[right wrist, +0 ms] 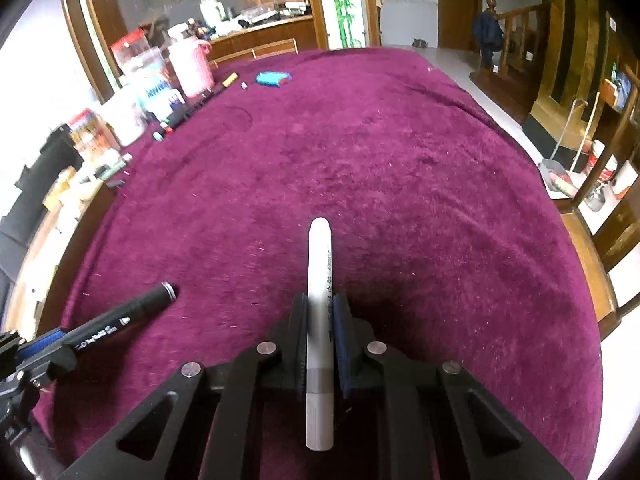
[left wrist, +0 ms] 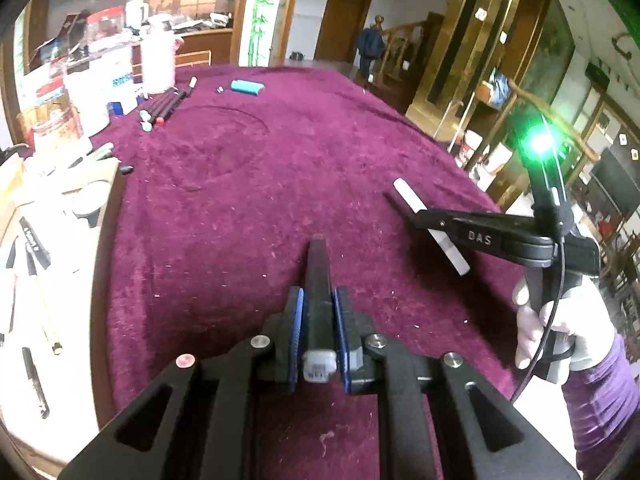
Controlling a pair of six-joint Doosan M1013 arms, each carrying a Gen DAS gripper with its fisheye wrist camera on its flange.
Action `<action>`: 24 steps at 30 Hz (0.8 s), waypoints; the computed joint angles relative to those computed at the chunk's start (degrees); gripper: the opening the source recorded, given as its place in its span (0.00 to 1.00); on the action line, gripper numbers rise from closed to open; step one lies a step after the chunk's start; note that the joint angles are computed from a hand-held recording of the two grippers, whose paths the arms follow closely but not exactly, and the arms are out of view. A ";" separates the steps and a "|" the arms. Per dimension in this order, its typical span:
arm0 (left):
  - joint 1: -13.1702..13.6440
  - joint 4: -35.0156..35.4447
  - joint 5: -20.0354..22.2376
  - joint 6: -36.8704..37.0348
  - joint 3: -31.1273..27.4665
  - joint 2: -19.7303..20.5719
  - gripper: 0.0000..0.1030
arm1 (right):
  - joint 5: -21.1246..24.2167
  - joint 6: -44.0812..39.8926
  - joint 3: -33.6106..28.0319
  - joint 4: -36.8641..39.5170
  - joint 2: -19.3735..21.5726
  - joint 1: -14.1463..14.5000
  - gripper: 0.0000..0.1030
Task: Organize rigid objects
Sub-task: 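Carry both markers to the tray and lower them in with both grippers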
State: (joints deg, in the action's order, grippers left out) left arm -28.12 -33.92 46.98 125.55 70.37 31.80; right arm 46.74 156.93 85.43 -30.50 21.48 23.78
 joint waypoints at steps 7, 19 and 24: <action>2.77 -6.70 -2.15 3.29 2.48 -2.78 0.14 | -2.36 -1.56 -1.84 -0.58 -0.27 1.96 0.13; 9.19 -17.30 -5.77 9.57 7.25 -7.95 0.14 | -9.26 -15.81 -9.92 8.99 3.25 4.80 0.13; 11.66 -13.69 -5.53 5.39 7.04 -8.17 0.14 | -10.81 -27.69 -15.74 21.25 7.00 5.09 0.13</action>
State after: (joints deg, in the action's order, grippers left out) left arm -16.46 -47.61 41.45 130.94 77.41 23.63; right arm 35.92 129.24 69.69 -9.25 28.48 28.87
